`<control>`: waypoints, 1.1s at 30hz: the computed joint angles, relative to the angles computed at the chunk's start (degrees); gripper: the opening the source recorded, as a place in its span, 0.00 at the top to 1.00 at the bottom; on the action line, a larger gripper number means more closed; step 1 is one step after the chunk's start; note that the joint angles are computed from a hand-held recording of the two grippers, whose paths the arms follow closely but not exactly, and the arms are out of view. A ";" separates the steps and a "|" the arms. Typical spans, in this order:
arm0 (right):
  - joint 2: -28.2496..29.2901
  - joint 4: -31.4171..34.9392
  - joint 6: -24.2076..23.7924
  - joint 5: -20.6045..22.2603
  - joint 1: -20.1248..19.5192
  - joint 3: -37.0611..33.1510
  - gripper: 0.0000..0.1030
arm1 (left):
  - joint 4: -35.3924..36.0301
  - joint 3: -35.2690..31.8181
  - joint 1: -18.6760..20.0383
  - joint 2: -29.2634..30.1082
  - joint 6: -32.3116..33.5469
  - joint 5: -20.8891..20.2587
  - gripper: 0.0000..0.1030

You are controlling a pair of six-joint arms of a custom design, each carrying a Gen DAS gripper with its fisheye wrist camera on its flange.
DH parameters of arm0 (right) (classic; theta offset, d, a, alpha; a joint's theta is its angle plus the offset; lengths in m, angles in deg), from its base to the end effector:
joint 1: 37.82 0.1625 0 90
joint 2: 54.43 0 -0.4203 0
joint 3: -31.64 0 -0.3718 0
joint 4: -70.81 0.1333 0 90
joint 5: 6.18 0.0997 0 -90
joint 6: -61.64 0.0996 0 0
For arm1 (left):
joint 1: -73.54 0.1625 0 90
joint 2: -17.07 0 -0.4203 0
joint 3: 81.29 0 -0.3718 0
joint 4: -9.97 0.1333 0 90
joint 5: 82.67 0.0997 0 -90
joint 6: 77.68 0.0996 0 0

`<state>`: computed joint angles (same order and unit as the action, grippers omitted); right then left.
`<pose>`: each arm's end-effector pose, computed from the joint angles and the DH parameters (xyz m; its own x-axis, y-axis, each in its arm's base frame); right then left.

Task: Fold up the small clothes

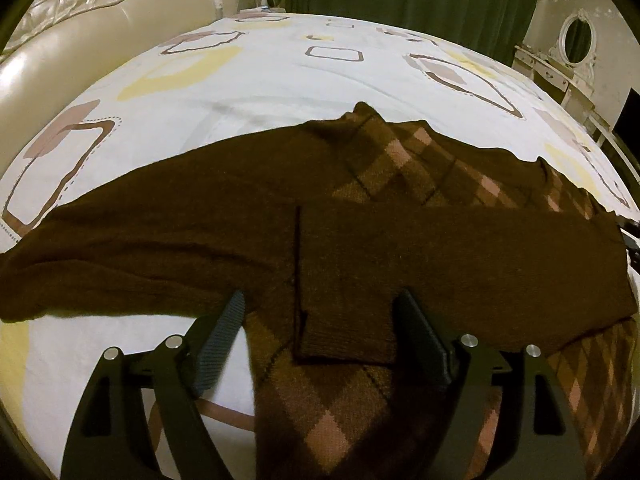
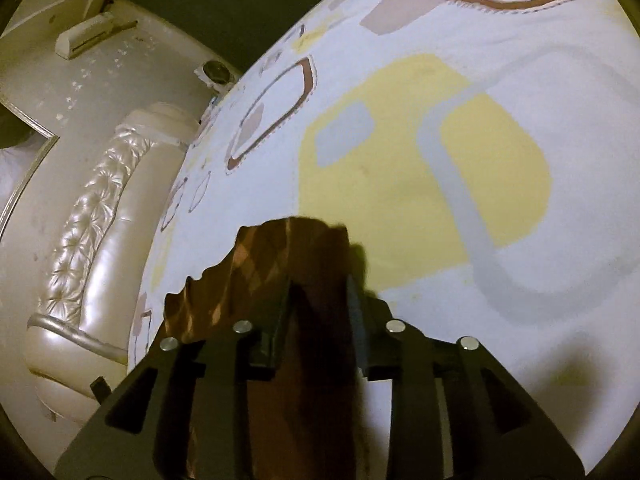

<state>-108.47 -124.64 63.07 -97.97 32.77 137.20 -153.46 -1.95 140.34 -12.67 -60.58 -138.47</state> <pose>-0.0824 -0.6255 0.2336 -0.9291 0.3697 -0.0018 0.2189 0.5463 -0.8085 -0.1138 -0.7459 0.0528 -0.7061 0.3591 -0.6102 0.5943 0.7692 -0.2350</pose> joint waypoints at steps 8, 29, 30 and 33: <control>2.31 0.75 0.78 -3.52 -0.25 -2.46 0.96 | -1.13 0.13 -0.01 0.28 0.42 -0.07 0.22; 5.32 4.94 -3.82 -4.87 7.07 1.99 0.81 | 3.20 1.20 1.27 -3.45 -1.60 -5.75 0.21; 5.56 4.14 -3.42 -3.97 6.75 2.11 0.81 | 3.31 1.81 1.66 -4.55 -1.81 -6.60 0.21; 5.06 5.10 -2.11 -2.55 6.16 2.09 0.81 | 4.22 2.89 3.22 -7.88 -2.14 -10.03 0.21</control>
<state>-103.41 -119.54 60.96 -100.52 38.93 139.29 -149.24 0.95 143.56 -20.54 -62.72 -148.50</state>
